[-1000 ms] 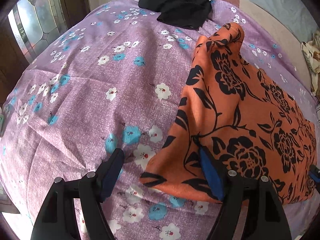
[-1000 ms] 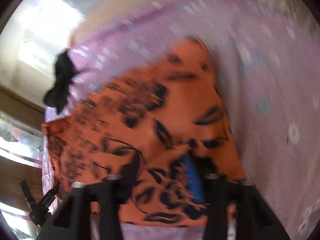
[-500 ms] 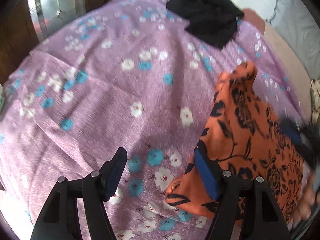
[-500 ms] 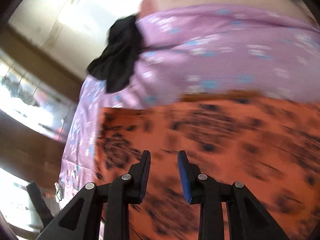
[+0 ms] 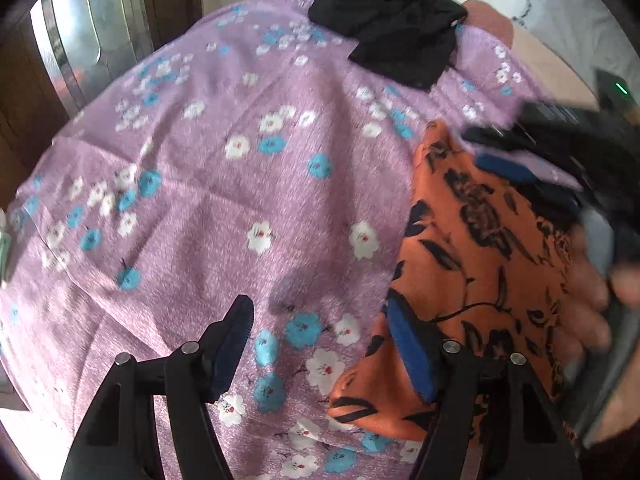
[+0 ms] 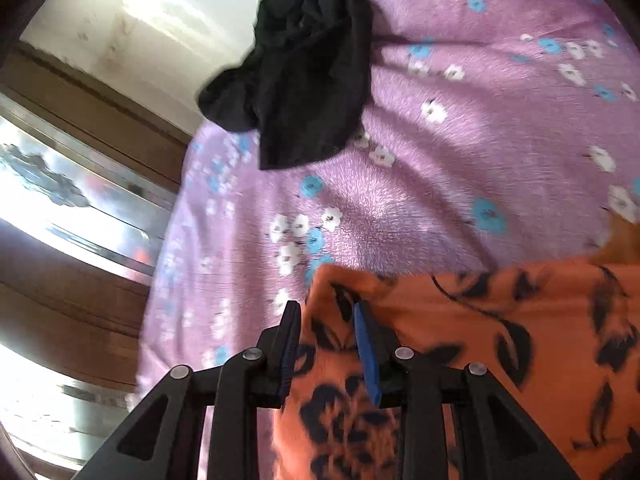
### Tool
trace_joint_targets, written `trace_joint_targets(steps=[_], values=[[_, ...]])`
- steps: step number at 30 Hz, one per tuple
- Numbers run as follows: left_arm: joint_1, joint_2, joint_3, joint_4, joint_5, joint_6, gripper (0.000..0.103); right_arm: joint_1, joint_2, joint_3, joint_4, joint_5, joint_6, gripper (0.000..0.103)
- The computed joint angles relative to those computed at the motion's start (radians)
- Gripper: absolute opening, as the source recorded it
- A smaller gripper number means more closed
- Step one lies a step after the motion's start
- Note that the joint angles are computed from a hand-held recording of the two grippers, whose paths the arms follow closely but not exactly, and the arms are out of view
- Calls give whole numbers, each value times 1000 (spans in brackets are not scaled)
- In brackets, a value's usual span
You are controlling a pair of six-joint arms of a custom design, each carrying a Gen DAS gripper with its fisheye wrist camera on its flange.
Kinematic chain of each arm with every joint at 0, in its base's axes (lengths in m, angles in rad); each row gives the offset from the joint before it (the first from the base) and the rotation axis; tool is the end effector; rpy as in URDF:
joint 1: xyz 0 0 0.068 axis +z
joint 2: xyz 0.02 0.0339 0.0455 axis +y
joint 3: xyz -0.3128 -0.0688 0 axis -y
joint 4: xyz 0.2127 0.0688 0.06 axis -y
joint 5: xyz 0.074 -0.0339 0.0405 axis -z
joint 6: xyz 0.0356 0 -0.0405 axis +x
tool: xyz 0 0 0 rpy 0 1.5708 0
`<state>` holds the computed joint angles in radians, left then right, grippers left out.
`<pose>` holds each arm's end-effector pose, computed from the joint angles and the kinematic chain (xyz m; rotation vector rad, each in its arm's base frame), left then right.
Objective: Fold small clothes
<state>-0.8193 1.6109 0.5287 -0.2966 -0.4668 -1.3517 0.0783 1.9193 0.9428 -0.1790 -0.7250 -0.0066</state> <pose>0.1520 -0.1392 0.1626 -0.7530 2.5317 0.0679 0.3334 0.0498 0.1728 -0.3161 2.5740 0.9993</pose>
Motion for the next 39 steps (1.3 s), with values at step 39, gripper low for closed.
trace_joint_targets(steps=[39], values=[[-197,389,476,-283,-138,26,71,-942,99,257,-603,66,-767,38]])
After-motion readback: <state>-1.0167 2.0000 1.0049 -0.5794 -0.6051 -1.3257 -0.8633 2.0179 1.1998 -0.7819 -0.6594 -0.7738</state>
